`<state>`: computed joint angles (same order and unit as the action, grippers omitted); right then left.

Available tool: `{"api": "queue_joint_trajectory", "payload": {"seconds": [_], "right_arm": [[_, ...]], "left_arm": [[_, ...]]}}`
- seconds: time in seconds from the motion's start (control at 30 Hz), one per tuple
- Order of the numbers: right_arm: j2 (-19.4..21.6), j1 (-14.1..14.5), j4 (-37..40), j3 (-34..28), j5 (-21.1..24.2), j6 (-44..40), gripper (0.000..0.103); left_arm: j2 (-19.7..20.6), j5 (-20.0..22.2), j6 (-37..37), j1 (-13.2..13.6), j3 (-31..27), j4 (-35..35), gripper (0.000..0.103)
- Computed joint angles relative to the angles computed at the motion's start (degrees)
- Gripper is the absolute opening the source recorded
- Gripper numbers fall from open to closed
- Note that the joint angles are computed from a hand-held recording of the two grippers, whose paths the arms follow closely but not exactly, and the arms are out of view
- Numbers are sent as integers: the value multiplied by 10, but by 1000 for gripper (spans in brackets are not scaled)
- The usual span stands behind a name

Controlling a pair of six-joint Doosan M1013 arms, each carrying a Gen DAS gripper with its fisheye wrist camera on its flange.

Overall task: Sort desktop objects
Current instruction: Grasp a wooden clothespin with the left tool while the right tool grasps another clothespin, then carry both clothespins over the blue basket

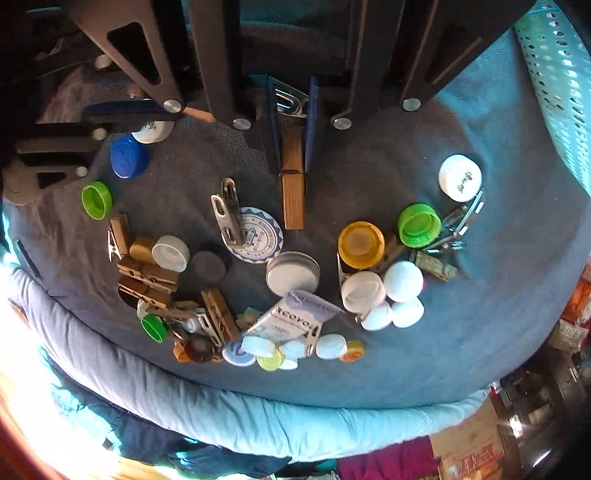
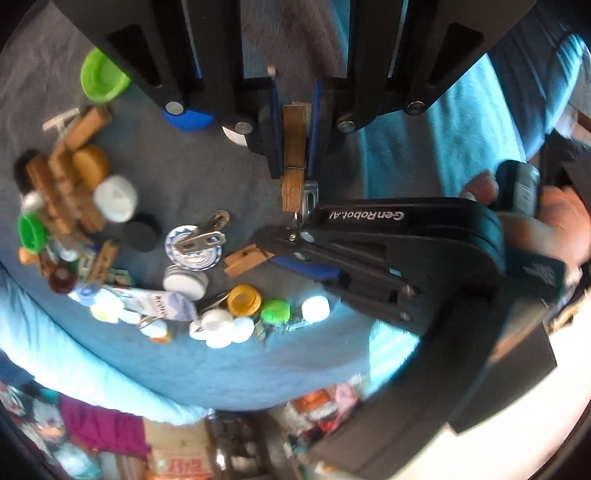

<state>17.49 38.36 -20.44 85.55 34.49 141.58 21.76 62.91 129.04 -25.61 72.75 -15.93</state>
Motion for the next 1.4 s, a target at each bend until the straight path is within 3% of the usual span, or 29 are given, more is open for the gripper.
{"api": "queue_joint_trajectory", "payload": {"seconds": [0.17, 0.33, 0.6, 0.77, 1.0, 1.13, 1.4], "right_arm": [[-37, 12, -77, 42, -22, 126, 12], [-61, 15, -108, 67, -12, 183, 13], [-70, 24, -183, 52, 66, 260, 13], [-62, 36, -221, 11, 149, 242, 13], [-44, 46, -253, -46, 216, 209, 13], [-25, 53, -270, -86, 246, 173, 13], [3, 55, -272, -144, 259, 124, 13]], "left_arm": [[-14, -16, -34, 21, 3, -47, 13], [-38, -17, -52, 40, 16, -66, 13], [-96, -56, -16, 39, 47, -97, 13], [-120, -87, -20, 36, 50, -98, 13], [-137, -112, -34, 47, 46, -107, 13], [-142, -125, -37, 58, 44, -116, 13], [-145, -138, -38, 84, 37, -129, 13]]}}
